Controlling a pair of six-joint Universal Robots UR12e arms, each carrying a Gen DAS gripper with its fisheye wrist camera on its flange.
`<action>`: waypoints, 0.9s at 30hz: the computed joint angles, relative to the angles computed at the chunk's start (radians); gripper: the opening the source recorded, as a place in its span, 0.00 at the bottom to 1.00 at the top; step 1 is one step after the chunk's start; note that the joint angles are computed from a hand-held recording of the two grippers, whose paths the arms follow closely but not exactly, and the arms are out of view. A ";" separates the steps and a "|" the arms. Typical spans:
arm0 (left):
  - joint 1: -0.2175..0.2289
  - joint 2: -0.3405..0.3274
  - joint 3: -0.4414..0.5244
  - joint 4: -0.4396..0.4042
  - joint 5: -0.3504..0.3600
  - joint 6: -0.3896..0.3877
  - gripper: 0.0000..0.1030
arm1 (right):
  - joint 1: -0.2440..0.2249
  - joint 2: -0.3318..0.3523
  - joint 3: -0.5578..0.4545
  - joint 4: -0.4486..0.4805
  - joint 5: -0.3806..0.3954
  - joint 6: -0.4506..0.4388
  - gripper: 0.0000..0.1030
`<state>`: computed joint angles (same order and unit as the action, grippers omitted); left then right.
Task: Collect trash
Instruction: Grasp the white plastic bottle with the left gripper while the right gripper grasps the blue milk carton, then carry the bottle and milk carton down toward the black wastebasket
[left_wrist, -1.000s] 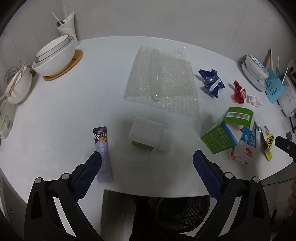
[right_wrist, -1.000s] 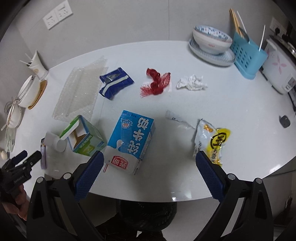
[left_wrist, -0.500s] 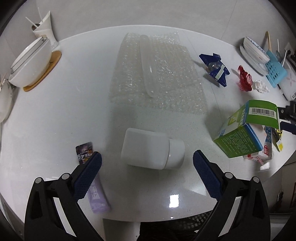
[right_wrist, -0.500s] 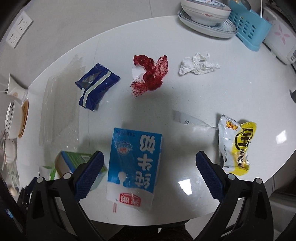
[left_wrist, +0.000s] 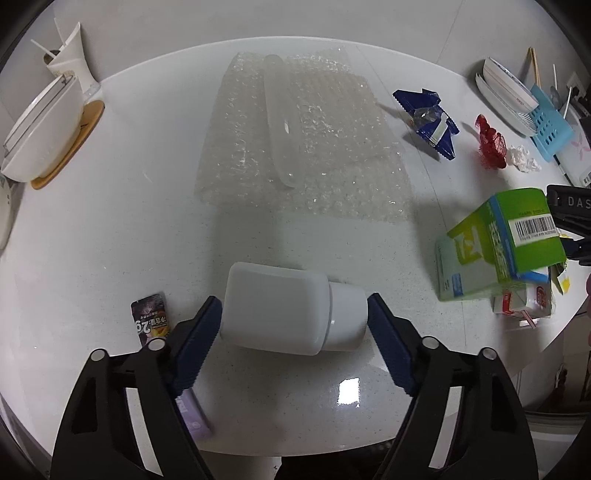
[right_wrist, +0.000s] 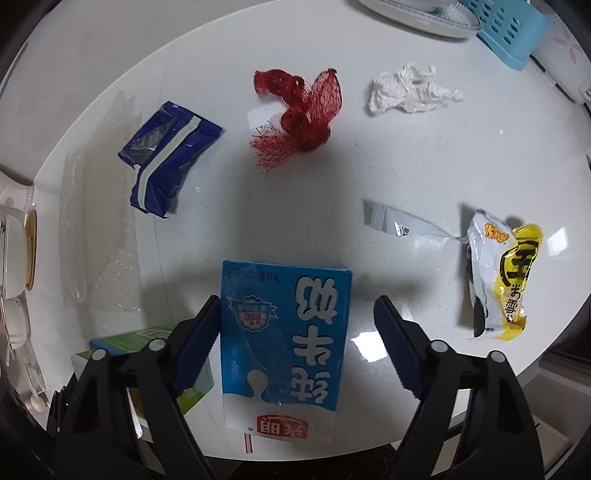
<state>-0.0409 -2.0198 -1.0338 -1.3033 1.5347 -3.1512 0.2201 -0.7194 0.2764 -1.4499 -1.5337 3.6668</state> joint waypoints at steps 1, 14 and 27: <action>0.000 -0.002 0.003 -0.008 0.001 0.000 0.66 | -0.001 0.006 -0.011 0.010 0.007 0.009 0.68; 0.007 0.017 0.002 0.003 -0.042 -0.022 0.66 | -0.002 -0.062 0.100 -0.088 -0.038 0.030 0.63; -0.031 0.088 -0.046 0.039 0.012 -0.124 0.66 | -0.017 -0.258 0.429 -0.359 -0.024 -0.079 0.62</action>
<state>-0.0717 -1.9321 -1.0801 -1.2640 1.5468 -3.2752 0.2026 -0.9778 0.7055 -1.8089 -1.5574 3.5877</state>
